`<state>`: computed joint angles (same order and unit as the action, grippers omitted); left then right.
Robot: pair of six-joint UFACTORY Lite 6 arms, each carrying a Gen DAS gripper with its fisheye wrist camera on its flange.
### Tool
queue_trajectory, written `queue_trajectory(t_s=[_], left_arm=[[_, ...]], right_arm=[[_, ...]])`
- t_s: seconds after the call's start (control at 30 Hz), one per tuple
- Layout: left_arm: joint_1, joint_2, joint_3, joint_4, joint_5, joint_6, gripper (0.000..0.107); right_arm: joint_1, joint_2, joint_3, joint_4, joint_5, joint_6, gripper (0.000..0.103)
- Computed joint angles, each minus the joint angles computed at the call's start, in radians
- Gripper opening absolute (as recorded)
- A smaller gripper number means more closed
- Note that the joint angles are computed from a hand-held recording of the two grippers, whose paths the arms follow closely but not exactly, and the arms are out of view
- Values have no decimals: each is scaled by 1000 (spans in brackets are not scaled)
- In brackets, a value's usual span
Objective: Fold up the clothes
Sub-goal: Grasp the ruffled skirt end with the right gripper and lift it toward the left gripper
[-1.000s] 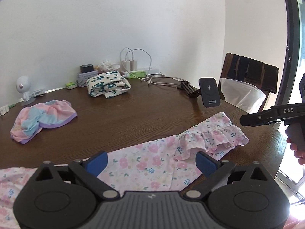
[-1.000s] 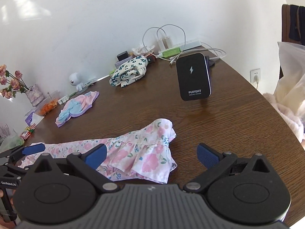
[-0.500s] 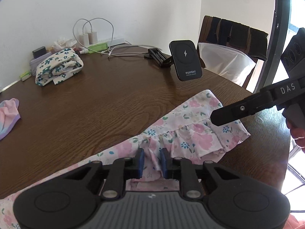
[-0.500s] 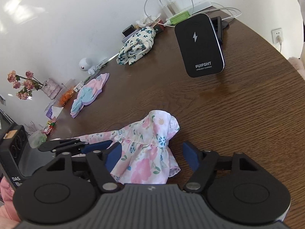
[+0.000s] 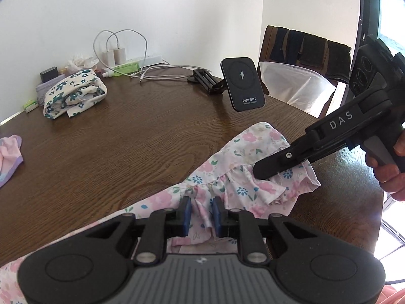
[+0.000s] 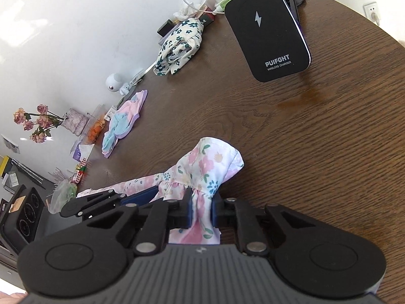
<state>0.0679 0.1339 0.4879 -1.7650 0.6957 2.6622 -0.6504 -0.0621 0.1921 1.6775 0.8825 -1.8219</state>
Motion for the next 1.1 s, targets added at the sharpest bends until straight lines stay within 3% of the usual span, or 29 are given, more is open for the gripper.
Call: queue_trajectory(t_s=[0.17, 0.23, 0.3, 0.37, 0.47, 0.53, 0.57, 0.73, 0.93, 1.0, 1.1], left_arm=[[0, 9, 13, 24, 14, -56, 18], [32, -3, 19, 88, 61, -127, 25], [82, -40, 5, 128, 113, -142, 33], [105, -64, 1, 146, 122, -137, 34], [117, -78, 5, 163, 116, -118, 29], [95, -45, 19, 168, 107, -90, 17], [84, -28, 27, 171, 102, -76, 17], [31, 77, 52, 98, 93, 18, 17], [152, 124, 131, 264, 203, -164, 19], [239, 106, 149, 329, 262, -227, 25], [373, 70, 168, 408, 317, -251, 33]], right_arm=[[57, -176, -37, -29, -96, 86, 7], [92, -273, -27, -110, -165, 205, 7], [114, -388, -9, -280, -228, 382, 7], [156, -474, 32, -480, -291, 580, 7], [255, -562, 94, -772, -363, 891, 7], [360, -588, 137, -957, -407, 1100, 7], [418, -593, 161, -1050, -422, 1205, 7], [747, -477, 305, -1549, -479, 1728, 7], [1105, -258, 528, -2077, -314, 2356, 8], [1202, -184, 584, -2181, -260, 2516, 8], [1279, -92, 657, -2219, -213, 2588, 8]])
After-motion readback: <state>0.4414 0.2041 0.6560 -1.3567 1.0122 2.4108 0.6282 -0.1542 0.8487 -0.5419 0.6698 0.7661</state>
